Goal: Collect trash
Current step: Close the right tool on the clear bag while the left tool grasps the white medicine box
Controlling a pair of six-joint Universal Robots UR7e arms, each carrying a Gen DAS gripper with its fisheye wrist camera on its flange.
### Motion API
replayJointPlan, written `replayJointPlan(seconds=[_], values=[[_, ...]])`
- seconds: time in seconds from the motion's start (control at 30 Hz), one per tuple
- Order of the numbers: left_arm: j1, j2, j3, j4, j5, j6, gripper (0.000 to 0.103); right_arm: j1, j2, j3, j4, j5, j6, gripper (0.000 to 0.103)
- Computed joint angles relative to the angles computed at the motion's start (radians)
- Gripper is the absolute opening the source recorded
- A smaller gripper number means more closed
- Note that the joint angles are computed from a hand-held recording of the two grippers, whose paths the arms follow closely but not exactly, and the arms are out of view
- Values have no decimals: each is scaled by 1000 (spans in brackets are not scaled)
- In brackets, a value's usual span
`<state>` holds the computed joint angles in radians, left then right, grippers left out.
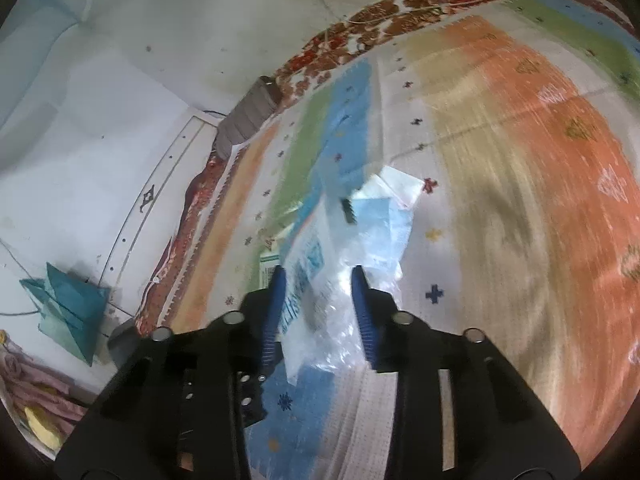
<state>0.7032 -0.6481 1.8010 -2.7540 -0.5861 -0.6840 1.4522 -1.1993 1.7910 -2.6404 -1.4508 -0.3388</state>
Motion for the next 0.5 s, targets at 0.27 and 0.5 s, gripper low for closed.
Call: replayJointPlan(seconds=[0.27,0.5], values=[[10,44,-70,64,27,18,96,6,-2,-4,14,-27,-25,0],[5,88,-111,154,118,6,84,5,-14,-1,-1,-35,-30,0]])
